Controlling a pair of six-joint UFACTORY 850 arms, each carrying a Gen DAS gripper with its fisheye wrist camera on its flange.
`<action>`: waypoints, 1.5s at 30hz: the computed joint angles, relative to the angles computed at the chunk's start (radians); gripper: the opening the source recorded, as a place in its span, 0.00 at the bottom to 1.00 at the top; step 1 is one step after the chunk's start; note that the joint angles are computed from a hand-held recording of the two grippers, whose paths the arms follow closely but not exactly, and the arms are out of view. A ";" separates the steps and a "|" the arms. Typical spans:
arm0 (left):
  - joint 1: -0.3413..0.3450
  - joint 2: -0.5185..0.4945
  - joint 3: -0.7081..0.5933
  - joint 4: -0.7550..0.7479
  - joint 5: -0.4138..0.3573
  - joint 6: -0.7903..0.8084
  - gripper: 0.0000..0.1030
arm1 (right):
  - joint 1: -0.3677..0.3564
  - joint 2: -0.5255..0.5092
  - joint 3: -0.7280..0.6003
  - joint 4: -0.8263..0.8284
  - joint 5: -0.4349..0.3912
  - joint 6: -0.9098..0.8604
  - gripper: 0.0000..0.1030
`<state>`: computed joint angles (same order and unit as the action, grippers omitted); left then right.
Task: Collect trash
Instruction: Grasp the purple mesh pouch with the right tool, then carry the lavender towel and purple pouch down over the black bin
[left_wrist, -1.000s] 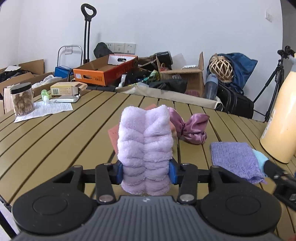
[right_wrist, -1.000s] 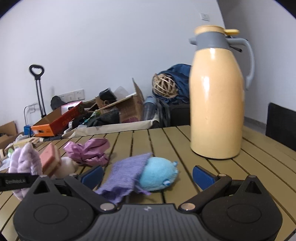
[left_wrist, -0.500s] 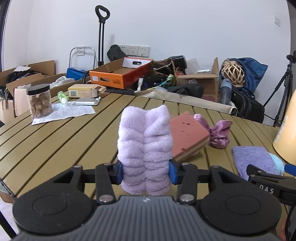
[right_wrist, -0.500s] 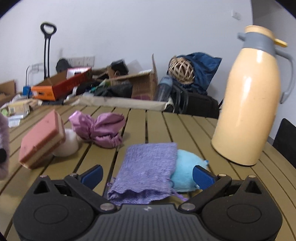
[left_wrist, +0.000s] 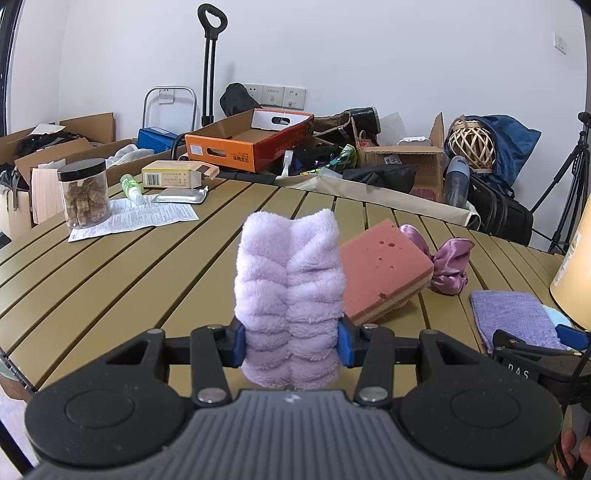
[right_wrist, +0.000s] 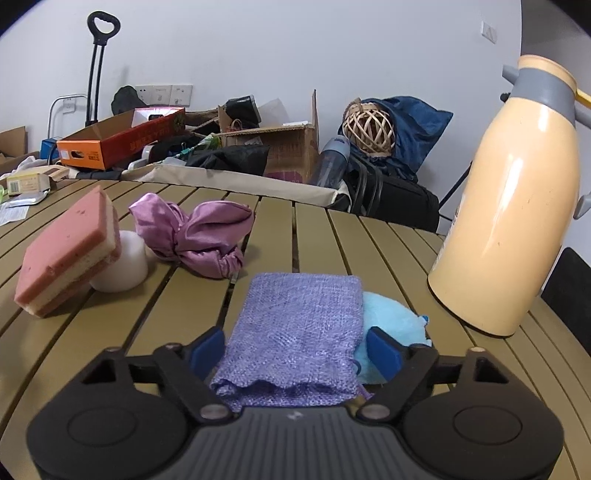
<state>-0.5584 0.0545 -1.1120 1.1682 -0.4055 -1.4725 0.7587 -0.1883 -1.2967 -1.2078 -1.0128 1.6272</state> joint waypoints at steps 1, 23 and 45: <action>-0.001 0.000 0.001 0.003 -0.002 -0.001 0.44 | 0.001 0.000 0.002 -0.004 -0.001 0.003 0.72; -0.007 0.001 0.001 0.012 -0.012 -0.009 0.44 | 0.018 0.053 0.083 -0.119 0.010 0.101 0.11; -0.033 0.040 0.037 0.073 -0.017 -0.042 0.44 | 0.076 0.217 0.220 -0.277 0.052 0.347 0.09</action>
<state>-0.5917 0.0949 -1.0749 1.2408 -0.4222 -1.5145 0.8342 0.0287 -1.0763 -1.4844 -0.9612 1.9745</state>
